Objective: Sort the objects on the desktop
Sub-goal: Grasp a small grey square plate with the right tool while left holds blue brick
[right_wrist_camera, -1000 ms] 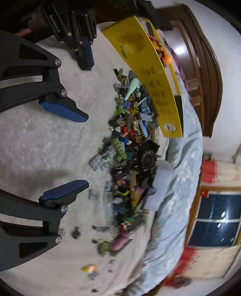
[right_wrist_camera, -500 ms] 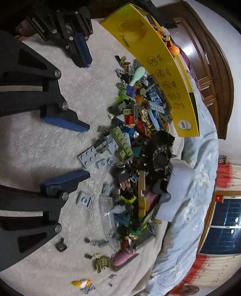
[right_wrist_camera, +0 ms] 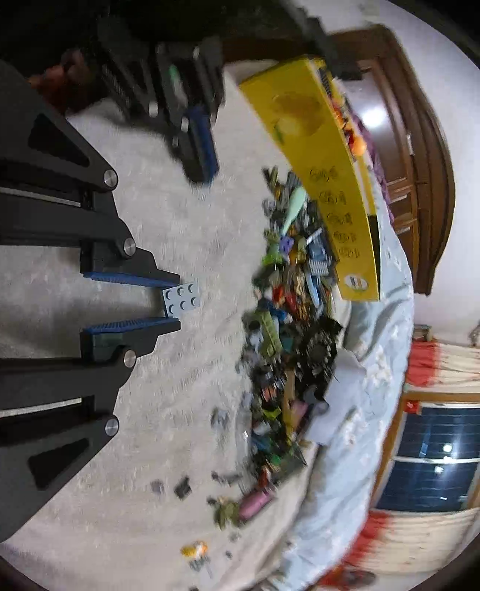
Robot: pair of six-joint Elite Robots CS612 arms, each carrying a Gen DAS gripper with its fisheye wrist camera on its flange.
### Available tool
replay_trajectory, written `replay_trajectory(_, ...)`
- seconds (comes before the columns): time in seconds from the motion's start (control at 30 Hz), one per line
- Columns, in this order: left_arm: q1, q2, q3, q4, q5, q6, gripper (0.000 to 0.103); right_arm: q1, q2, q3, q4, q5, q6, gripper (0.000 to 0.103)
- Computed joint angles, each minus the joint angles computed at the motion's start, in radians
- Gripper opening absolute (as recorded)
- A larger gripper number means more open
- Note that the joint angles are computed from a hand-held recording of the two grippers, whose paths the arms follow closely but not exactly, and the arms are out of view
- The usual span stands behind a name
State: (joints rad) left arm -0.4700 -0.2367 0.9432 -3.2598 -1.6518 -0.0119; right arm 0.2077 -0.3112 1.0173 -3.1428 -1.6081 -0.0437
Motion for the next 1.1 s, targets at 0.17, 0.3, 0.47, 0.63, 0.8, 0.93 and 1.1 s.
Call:
replay_trajectory(0.17, 0.007, 0.005, -0.013, 0.016, -0.028, -0.038, 0.014, -0.012, 0.011, -0.031, 0.072, 0.025, 0.029, 0.032)
replay_trajectory(0.3, -0.003, 0.010, -0.027, 0.039, 0.008, 0.020, 0.016, -0.010, 0.031, -0.070, 0.095, 0.027, 0.056, 0.038)
replay_trajectory(0.47, -0.006, -0.004, -0.021, 0.085, 0.020, 0.029, 0.013, 0.013, 0.036, -0.080, 0.092, -0.050, 0.013, 0.014)
replay_trajectory(0.63, -0.004, -0.029, 0.022, 0.034, 0.028, 0.028, 0.010, 0.016, 0.024, -0.060, 0.040, -0.004, 0.101, 0.014)
replay_trajectory(0.8, 0.001, -0.062, 0.076, -0.033, 0.054, 0.002, 0.010, 0.033, 0.017, -0.060, -0.036, 0.018, 0.156, 0.014)
replay_trajectory(0.93, 0.006, -0.081, 0.117, -0.120, 0.075, -0.007, 0.010, 0.049, 0.022, -0.077, -0.077, 0.015, 0.182, 0.014)
replay_trajectory(1.1, 0.017, -0.108, 0.166, -0.210, 0.129, -0.061, 0.010, 0.077, 0.046, -0.131, -0.119, 0.004, 0.126, 0.014)
